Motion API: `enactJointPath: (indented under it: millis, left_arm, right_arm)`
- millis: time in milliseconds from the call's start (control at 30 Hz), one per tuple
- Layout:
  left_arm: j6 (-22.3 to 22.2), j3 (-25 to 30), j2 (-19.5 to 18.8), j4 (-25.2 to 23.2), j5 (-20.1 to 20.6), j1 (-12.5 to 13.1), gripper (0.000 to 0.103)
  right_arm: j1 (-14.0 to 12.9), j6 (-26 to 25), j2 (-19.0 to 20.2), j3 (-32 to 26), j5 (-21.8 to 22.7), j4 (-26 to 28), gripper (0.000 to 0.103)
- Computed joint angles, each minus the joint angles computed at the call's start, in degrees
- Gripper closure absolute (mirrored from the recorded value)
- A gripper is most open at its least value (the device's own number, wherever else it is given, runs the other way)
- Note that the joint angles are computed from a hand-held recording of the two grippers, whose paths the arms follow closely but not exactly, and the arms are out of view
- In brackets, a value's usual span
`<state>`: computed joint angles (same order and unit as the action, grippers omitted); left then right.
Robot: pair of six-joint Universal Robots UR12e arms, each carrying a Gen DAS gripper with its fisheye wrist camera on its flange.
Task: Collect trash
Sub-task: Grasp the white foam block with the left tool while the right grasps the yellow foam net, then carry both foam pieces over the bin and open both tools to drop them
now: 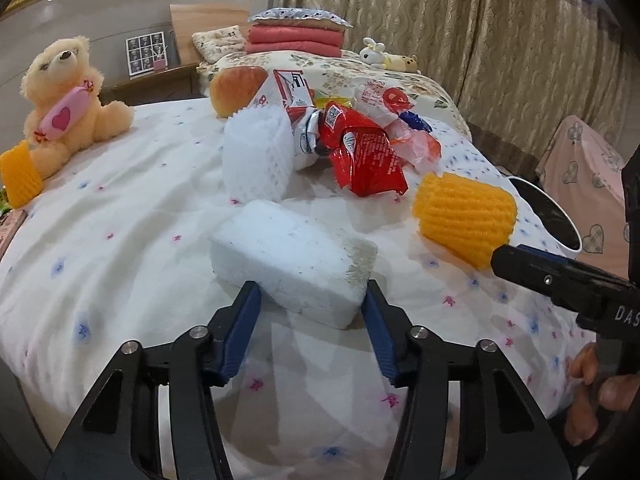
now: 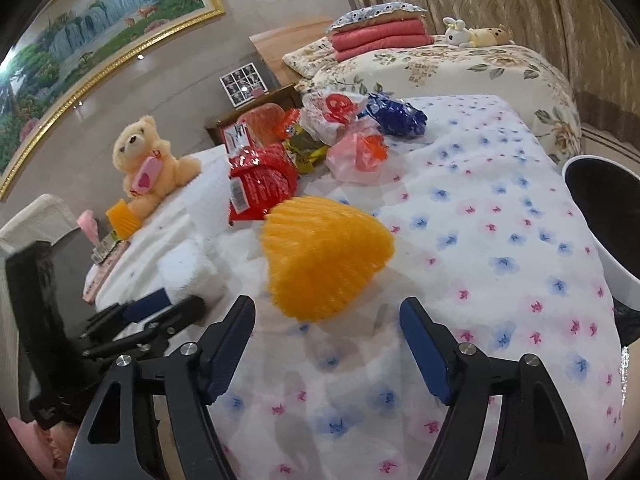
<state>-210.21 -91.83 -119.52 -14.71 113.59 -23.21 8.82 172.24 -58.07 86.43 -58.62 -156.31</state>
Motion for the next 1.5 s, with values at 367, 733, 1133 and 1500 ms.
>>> enactJointPath:
  millis: [367,733,1133,1500]
  left_arm:
    - [1.2,-0.2,0.0,1.3,-1.0,0.3,0.068]
    - [4.1,1.0,-0.3,3.8,-1.7,-0.5,0.078]
    - [9.9,6.4,-3.1,4.2,-6.6,-1.7,0.079]
    - [14.5,13.5,-6.9,2.0,-12.5,-2.7,0.079]
  right_arm:
    - [0.7,2.3,1.9,-3.4,-1.4,1.8,0.02]
    - [-0.9,4.1,0.9,-1.5,-0.3,-0.3,0.075]
    - [-3.7,7.9,-0.8,0.9,-2.7,-3.1,0.075]
    - [-6.7,10.9,-2.0,2.4,-5.5,-5.5,0.075]
